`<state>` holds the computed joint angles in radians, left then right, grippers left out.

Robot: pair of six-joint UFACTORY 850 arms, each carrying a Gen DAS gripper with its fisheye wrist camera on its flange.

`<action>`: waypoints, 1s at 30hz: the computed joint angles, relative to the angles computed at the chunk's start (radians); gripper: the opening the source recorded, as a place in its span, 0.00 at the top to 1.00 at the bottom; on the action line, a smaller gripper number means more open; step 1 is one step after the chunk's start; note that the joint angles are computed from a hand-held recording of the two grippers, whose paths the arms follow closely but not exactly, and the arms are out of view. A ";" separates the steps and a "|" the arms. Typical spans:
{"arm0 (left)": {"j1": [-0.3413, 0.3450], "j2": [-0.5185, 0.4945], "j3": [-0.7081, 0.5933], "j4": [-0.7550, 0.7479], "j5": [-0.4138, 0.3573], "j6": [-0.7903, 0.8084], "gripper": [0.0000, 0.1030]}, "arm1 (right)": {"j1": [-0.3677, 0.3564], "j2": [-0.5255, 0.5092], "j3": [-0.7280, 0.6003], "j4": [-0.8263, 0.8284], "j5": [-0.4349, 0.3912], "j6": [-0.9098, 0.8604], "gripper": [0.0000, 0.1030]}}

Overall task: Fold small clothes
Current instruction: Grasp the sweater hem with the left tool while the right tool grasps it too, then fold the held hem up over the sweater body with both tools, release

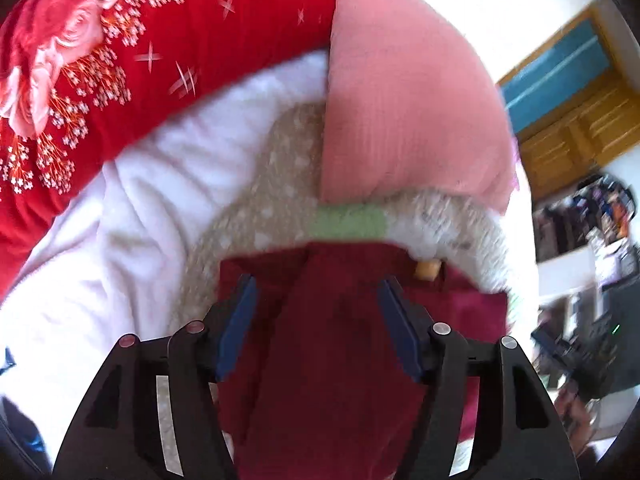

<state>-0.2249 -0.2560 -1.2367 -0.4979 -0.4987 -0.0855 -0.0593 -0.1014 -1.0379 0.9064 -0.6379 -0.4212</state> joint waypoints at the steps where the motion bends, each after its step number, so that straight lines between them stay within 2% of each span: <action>1: 0.007 0.001 0.002 -0.042 -0.001 0.017 0.35 | 0.002 0.013 0.012 -0.006 0.007 -0.011 0.55; 3: 0.009 -0.010 -0.002 -0.091 -0.013 0.046 0.35 | 0.010 0.023 0.019 -0.032 0.012 -0.023 0.55; 7: -0.025 -0.050 -0.035 0.074 -0.047 -0.047 0.35 | 0.071 -0.029 -0.016 -0.133 0.034 -0.008 0.55; 11: -0.040 -0.100 -0.057 0.124 -0.059 -0.085 0.35 | 0.114 -0.116 -0.077 -0.154 0.056 -0.018 0.55; 12: -0.041 -0.112 -0.062 0.114 -0.058 -0.077 0.35 | 0.121 -0.139 -0.093 -0.156 0.055 -0.012 0.67; 14: -0.047 -0.135 -0.074 0.073 -0.049 -0.007 0.39 | 0.130 -0.165 -0.113 -0.154 0.055 -0.012 0.83; 15: -0.054 -0.145 -0.085 0.086 -0.046 0.009 0.46 | 0.136 -0.167 -0.116 -0.166 0.069 -0.008 0.88; 16: -0.067 -0.159 -0.100 0.140 -0.041 0.005 0.72 | 0.140 -0.164 -0.118 -0.185 0.077 0.005 0.89; 17: -0.076 -0.174 -0.122 0.197 -0.059 -0.024 0.92 | 0.146 -0.162 -0.120 -0.219 0.087 0.025 0.91; 18: -0.079 -0.191 -0.146 0.218 -0.077 -0.032 0.92 | 0.150 -0.157 -0.122 -0.269 0.098 0.056 0.92; 20: -0.076 -0.195 -0.159 0.216 -0.055 -0.035 0.92 | 0.144 -0.151 -0.125 -0.292 0.112 0.076 0.92; 24: -0.069 -0.188 -0.166 0.285 0.021 -0.122 0.92 | 0.117 -0.148 -0.132 -0.214 0.139 0.050 0.93; 27: -0.073 -0.224 -0.201 0.326 -0.050 -0.155 0.92 | 0.126 -0.181 -0.144 -0.262 0.166 0.130 0.93; 28: -0.073 -0.227 -0.200 0.325 -0.072 -0.162 0.92 | 0.131 -0.201 -0.155 -0.289 0.149 0.163 0.93; 30: -0.061 -0.195 -0.161 0.267 -0.065 -0.140 0.90 | 0.138 -0.223 -0.178 -0.372 0.085 0.253 0.92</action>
<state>-0.2859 -0.4512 -1.3981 -0.2314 -0.5642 -0.2259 0.0786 -0.3243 -1.2158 0.5348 -0.5525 -0.1683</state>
